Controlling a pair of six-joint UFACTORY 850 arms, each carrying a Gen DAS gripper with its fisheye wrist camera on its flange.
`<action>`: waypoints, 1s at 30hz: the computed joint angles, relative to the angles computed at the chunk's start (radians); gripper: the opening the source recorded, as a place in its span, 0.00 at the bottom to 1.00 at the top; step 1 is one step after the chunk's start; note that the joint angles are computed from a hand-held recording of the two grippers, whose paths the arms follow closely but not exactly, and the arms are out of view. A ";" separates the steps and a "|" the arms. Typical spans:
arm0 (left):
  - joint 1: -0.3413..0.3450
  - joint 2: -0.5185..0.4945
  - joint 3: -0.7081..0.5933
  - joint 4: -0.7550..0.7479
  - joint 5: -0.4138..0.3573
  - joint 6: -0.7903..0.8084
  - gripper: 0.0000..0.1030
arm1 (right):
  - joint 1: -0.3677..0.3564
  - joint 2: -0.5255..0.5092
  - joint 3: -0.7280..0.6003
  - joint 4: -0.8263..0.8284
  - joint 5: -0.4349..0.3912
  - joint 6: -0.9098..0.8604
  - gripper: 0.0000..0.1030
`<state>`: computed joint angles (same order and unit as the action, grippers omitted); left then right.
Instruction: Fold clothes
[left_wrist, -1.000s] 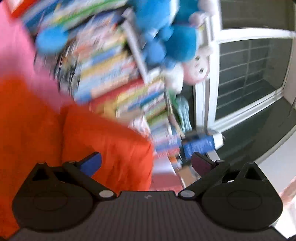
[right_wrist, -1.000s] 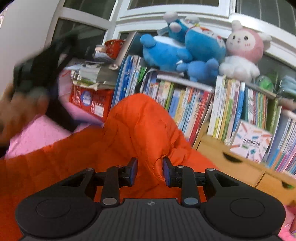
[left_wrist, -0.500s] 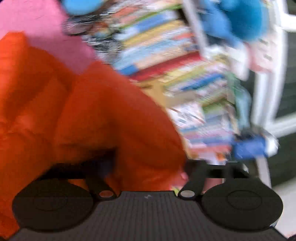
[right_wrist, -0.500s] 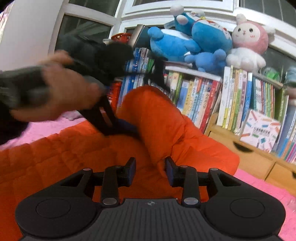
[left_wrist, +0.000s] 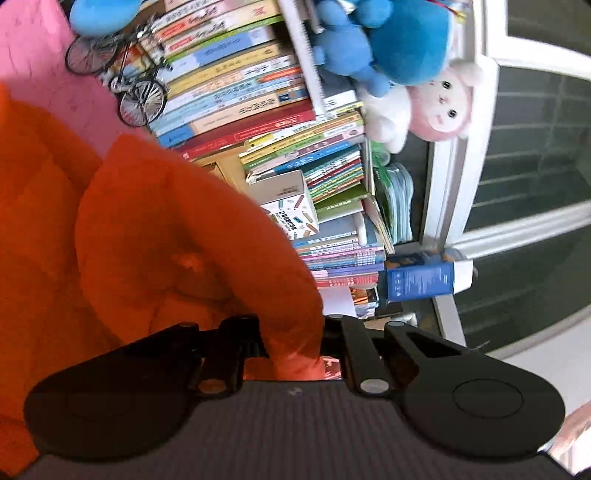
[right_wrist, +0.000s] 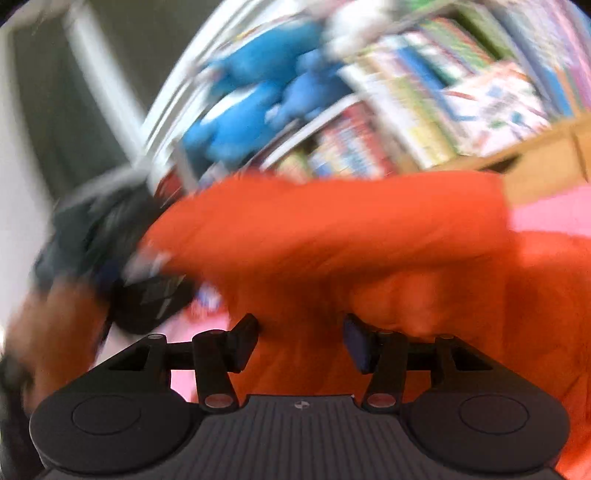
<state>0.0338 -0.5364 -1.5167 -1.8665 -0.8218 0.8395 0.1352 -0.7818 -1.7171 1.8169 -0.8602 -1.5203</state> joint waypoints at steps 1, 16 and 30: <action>0.003 0.005 0.011 0.004 0.004 0.012 0.13 | -0.003 -0.013 -0.016 0.019 0.014 0.029 0.51; 0.031 -0.032 0.101 0.039 -0.034 0.006 0.13 | -0.125 0.099 0.195 -0.042 -0.206 0.159 1.00; 0.017 -0.012 0.127 0.020 -0.108 0.074 0.15 | -0.011 -0.052 -0.041 -0.005 -0.128 0.678 0.13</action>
<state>0.0505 -0.5484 -1.3893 -1.8460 -0.9300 0.9133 0.1246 -0.8339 -1.7585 1.8119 -0.9879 -0.8423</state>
